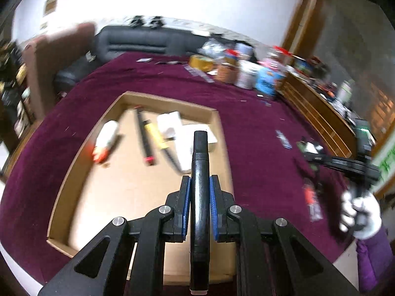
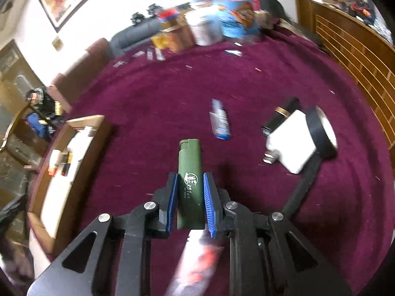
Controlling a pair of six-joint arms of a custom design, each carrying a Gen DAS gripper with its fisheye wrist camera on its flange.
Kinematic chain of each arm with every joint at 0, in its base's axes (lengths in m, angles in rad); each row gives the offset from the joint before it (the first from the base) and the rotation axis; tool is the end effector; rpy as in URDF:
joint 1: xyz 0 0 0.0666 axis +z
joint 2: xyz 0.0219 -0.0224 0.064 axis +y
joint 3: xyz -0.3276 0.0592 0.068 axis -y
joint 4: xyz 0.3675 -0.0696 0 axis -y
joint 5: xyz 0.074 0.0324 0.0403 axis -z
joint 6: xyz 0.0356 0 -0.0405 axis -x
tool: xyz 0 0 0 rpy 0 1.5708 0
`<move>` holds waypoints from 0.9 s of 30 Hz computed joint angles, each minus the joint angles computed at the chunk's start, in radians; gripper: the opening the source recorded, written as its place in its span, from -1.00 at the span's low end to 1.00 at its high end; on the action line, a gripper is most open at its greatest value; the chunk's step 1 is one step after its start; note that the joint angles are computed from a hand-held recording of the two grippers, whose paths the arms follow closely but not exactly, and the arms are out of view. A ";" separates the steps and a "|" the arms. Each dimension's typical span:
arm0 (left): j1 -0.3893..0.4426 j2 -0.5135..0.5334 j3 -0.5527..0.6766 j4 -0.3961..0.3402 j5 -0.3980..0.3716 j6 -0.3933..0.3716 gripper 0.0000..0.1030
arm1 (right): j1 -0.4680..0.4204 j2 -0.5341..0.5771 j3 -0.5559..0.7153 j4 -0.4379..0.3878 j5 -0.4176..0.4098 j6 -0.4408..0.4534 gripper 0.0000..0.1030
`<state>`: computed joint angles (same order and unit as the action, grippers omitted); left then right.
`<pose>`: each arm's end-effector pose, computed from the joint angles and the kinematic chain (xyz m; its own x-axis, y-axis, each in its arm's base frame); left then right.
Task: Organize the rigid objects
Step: 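Grasp the green lighter with the right tool while the left tool carries the marker to the tray, then lower the black marker and green lighter into the tray and open both tools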
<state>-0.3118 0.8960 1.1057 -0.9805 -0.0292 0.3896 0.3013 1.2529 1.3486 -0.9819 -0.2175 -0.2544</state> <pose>0.2936 -0.0940 0.4289 -0.7223 -0.1661 -0.6713 0.0134 0.9672 -0.2536 0.3975 0.1312 0.4138 -0.8217 0.0020 -0.5699 -0.2204 0.9211 0.3209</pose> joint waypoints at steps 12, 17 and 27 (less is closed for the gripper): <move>0.207 0.237 0.104 -0.090 0.077 -0.034 -0.77 | 0.254 0.158 0.213 -0.024 -0.157 -0.071 -0.65; 0.240 0.350 0.182 -0.122 0.113 -0.044 -0.78 | 0.336 0.264 0.288 -0.035 -0.168 -0.087 -0.64; 0.290 0.284 0.146 -0.072 0.214 -0.027 -0.34 | 0.448 0.436 0.446 -0.121 -0.124 -0.078 -0.64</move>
<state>-0.0220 1.1802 1.2512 -1.0522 0.1849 0.3629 0.7489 1.6886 1.7945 -1.1026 -0.3411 -0.3325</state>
